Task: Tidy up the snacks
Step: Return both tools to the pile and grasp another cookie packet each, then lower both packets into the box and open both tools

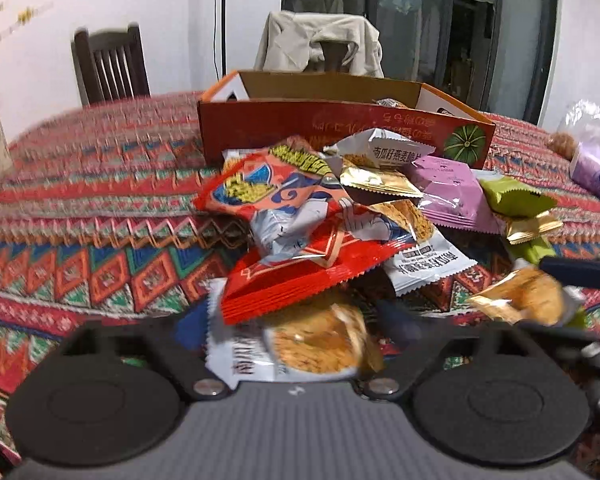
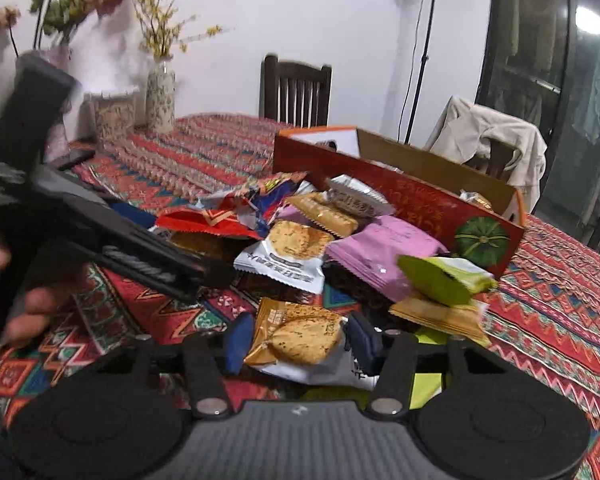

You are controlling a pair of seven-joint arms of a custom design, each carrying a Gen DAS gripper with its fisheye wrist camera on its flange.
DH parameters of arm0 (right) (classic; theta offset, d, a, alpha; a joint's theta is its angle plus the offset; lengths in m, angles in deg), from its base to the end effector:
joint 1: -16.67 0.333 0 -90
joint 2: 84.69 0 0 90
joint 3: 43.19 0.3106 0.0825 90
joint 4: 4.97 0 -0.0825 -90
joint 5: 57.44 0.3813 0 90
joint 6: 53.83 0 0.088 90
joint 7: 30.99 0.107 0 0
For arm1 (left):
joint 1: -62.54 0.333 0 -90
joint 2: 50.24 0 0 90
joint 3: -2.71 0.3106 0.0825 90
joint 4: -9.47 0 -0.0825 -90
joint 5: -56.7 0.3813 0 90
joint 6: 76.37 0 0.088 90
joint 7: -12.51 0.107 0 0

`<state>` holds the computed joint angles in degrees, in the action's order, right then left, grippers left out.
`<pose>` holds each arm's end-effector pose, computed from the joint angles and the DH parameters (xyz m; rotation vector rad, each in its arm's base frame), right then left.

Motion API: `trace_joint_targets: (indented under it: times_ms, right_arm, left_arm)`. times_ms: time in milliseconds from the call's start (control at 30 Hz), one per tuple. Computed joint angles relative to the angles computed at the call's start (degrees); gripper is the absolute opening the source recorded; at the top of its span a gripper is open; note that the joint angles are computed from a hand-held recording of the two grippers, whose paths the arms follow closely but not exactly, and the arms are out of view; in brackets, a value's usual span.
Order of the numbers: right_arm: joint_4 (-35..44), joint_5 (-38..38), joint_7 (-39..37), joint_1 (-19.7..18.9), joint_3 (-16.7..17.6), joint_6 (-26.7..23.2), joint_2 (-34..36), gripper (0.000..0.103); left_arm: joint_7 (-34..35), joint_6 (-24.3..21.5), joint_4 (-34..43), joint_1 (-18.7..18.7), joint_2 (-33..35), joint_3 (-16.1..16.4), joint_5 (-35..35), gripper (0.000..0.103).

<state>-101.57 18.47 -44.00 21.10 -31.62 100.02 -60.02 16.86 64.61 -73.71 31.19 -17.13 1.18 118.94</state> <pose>0.6780 0.1440 0.3926 -2.0446 0.6652 -0.4874 0.6245 -0.3999 0.3924 -1.8060 1.4857 -0.7208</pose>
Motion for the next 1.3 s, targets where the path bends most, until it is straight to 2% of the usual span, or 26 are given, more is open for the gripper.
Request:
trace_joint_targets:
  times_ms: [67,167,233,333,567,667,867,933,1033,1167,1233,1300]
  right_arm:
    - [-0.7,1.7,0.1,-1.2,-0.1,-1.5,-0.6,0.051]
    - [-1.7,3.7,-0.9,-1.7,-0.4,-2.1,-1.4,0.051]
    - [-2.1,4.9,-1.3,-1.8,-0.7,-3.0,-1.6,0.051]
    - [-3.5,6.7,-2.2,-1.9,-1.1,-3.9,-2.5,0.051]
    - [-7.1,11.0,-3.6,-1.9,-3.0,-7.3,-6.0,0.051]
    - [-8.2,12.7,-3.9,-1.7,-3.9,-8.6,-7.4,0.051]
    - [-8.7,16.0,-5.7,-0.2,-5.2,-7.2,-8.7,0.051]
    - [-8.2,16.8,-6.0,0.1,-5.4,-6.8,-8.7,0.051]
    - [-6.5,17.7,-6.5,0.4,-5.6,-6.1,-8.3,0.051]
    - [-1.4,16.7,-6.2,0.8,-5.5,-4.5,-6.4,0.051]
    - [3.7,14.3,-3.3,0.8,-5.2,-3.9,-3.8,0.051]
    - [11.6,8.4,4.1,0.7,-5.1,-4.3,0.8,0.051]
  left_arm:
    - [-1.5,3.3,-2.2,0.2,-1.2,0.3,1.8,0.068]
    - [-0.7,3.6,-4.4,-0.2,-2.6,-0.2,3.4,0.059]
    - [-0.9,5.5,-6.9,-0.1,-4.3,-0.8,4.7,0.059]
    - [-6.3,10.0,-12.4,0.1,-7.9,-1.2,8.5,0.059]
    - [-18.7,10.3,-19.4,1.9,-14.2,-3.4,17.2,0.058]
    - [-20.9,9.1,-19.9,3.2,-15.4,-4.7,19.8,0.058]
    - [-22.8,9.5,-20.2,5.6,-16.5,-6.2,22.6,0.058]
    - [-21.6,8.8,-19.5,6.2,-16.4,-6.3,22.6,0.058]
    - [-15.0,8.4,-17.0,7.4,-15.6,-6.2,20.6,0.058]
    - [-7.3,11.3,-11.5,9.3,-13.7,-5.0,18.6,0.058]
    - [-3.1,12.2,-6.7,9.9,-11.3,-4.2,16.5,0.058]
    - [4.2,13.5,0.4,10.9,-7.1,-3.8,11.4,0.058]
